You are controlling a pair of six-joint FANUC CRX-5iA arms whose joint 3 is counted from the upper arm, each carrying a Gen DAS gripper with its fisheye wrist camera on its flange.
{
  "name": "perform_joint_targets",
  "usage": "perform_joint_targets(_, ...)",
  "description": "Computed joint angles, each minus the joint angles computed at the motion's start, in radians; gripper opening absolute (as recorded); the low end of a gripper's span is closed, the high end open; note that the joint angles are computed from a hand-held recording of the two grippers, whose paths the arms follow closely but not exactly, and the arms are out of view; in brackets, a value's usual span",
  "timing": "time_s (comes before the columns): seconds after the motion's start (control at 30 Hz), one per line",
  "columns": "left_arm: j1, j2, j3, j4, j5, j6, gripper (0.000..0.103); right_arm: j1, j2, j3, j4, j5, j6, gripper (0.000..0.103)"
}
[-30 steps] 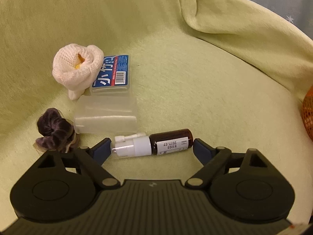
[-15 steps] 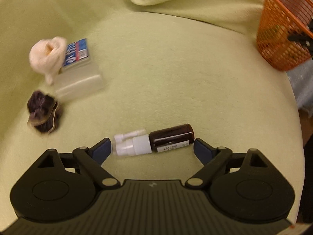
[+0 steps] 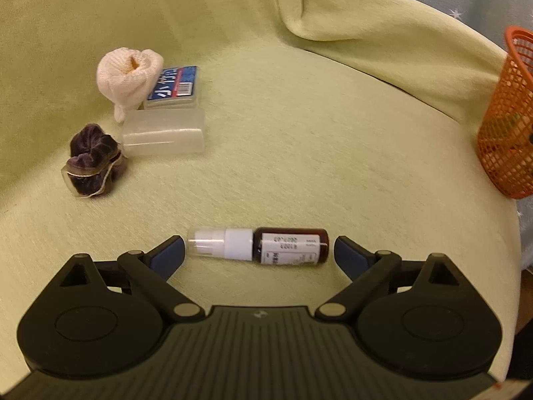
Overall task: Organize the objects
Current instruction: 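Lower the left tool around the brown spray bottle to grasp it, then carry the spray bottle over the wastebasket and open the left tool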
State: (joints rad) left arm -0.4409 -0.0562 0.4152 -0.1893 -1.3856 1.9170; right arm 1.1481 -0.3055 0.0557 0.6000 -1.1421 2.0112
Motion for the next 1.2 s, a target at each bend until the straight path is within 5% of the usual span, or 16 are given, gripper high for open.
perform_joint_targets(0.63, -0.008, 0.006, 0.037, 0.011, -0.037, -0.107, 0.086, 0.007, -0.002, -0.003, 0.004, -0.002, -0.005, 0.002)
perform_joint_targets(1.2, -0.03, 0.111, 0.278, 0.054, -0.109, -0.201, 0.086, 0.004, -0.001, 0.002, -0.003, -0.005, 0.0, 0.002)
